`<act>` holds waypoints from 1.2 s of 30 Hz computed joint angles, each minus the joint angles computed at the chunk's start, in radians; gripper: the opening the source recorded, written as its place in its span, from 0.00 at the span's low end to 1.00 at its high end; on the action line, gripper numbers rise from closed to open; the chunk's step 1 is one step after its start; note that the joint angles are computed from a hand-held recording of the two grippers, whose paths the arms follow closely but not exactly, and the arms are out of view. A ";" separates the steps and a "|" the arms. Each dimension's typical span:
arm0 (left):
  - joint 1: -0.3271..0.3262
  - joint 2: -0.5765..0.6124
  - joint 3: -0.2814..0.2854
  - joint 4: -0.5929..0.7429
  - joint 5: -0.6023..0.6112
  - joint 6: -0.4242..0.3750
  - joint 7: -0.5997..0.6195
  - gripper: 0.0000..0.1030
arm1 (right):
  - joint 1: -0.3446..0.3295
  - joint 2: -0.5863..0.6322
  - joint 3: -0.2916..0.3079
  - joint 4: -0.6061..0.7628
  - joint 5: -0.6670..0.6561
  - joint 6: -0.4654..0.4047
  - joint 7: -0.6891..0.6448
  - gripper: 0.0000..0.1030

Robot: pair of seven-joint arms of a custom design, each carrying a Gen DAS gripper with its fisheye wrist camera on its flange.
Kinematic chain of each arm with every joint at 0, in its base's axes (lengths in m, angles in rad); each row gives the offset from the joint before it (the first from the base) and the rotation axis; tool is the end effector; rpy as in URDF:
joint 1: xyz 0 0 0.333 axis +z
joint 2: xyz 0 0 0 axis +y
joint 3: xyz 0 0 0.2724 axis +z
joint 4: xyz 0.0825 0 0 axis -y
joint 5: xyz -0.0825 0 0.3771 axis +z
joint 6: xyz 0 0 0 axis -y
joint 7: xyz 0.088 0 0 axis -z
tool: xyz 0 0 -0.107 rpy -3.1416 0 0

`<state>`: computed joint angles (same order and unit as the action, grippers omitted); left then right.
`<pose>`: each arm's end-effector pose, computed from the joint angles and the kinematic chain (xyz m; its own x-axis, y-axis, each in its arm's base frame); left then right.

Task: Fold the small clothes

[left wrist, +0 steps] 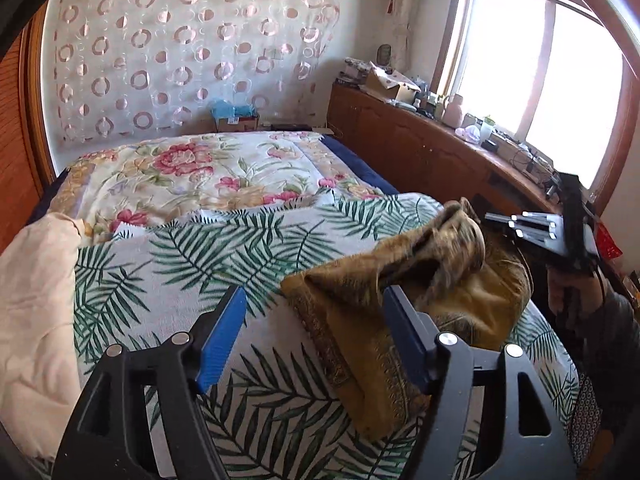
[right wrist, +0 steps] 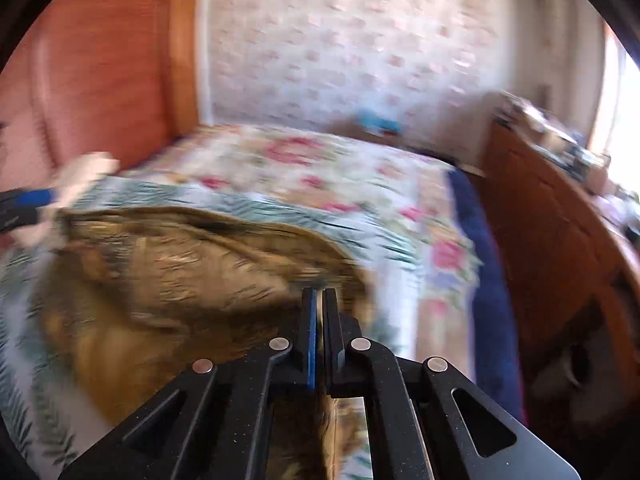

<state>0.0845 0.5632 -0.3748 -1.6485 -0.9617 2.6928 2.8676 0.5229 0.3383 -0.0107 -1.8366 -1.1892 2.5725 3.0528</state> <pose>0.6731 -0.1384 0.3115 -0.6841 -0.7061 0.1829 -0.5614 0.3496 -0.7501 0.5520 0.3284 0.3431 -0.1008 -0.9878 0.1183 -0.6522 -0.0242 -0.7576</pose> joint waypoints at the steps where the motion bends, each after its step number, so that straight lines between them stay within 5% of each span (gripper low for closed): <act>1: -0.009 0.009 0.010 0.006 0.017 -0.001 -0.014 0.70 | -0.034 0.003 0.038 0.006 0.016 -0.041 0.005 0.00; 4: -0.028 0.040 0.023 0.038 0.067 -0.012 -0.056 0.70 | -0.110 -0.021 0.096 -0.036 -0.030 0.018 0.074 0.00; 9: -0.081 0.140 0.046 0.174 0.205 -0.045 -0.162 0.70 | 0.130 -0.074 -0.142 -0.096 -0.017 0.068 0.110 0.00; 14: -0.110 0.262 0.039 0.352 0.316 -0.103 -0.232 0.69 | 0.145 -0.124 -0.131 -0.151 -0.095 0.048 0.200 0.06; 15: -0.120 0.290 0.043 0.397 0.342 -0.127 -0.254 0.65 | 0.140 -0.128 -0.120 -0.155 -0.088 0.032 0.200 0.12; 19: -0.109 0.324 0.020 0.450 0.366 -0.166 -0.276 0.09 | 0.093 -0.120 -0.083 -0.160 -0.079 0.073 0.201 0.16; 23: -0.115 0.313 0.036 0.421 0.384 -0.103 -0.324 0.08 | 0.095 -0.093 -0.103 -0.139 0.000 0.103 0.128 0.42; 27: -0.120 0.313 0.049 0.396 0.427 -0.078 -0.351 0.07 | 0.061 -0.069 -0.088 -0.109 0.080 0.121 0.051 0.52; 32: -0.110 0.307 0.043 0.382 0.444 -0.096 -0.382 0.08 | 0.077 -0.023 -0.144 -0.076 0.229 0.169 -0.065 0.58; 36: -0.124 0.313 0.066 0.398 0.478 -0.107 -0.432 0.31 | 0.049 0.002 -0.131 -0.054 0.287 0.192 -0.109 0.59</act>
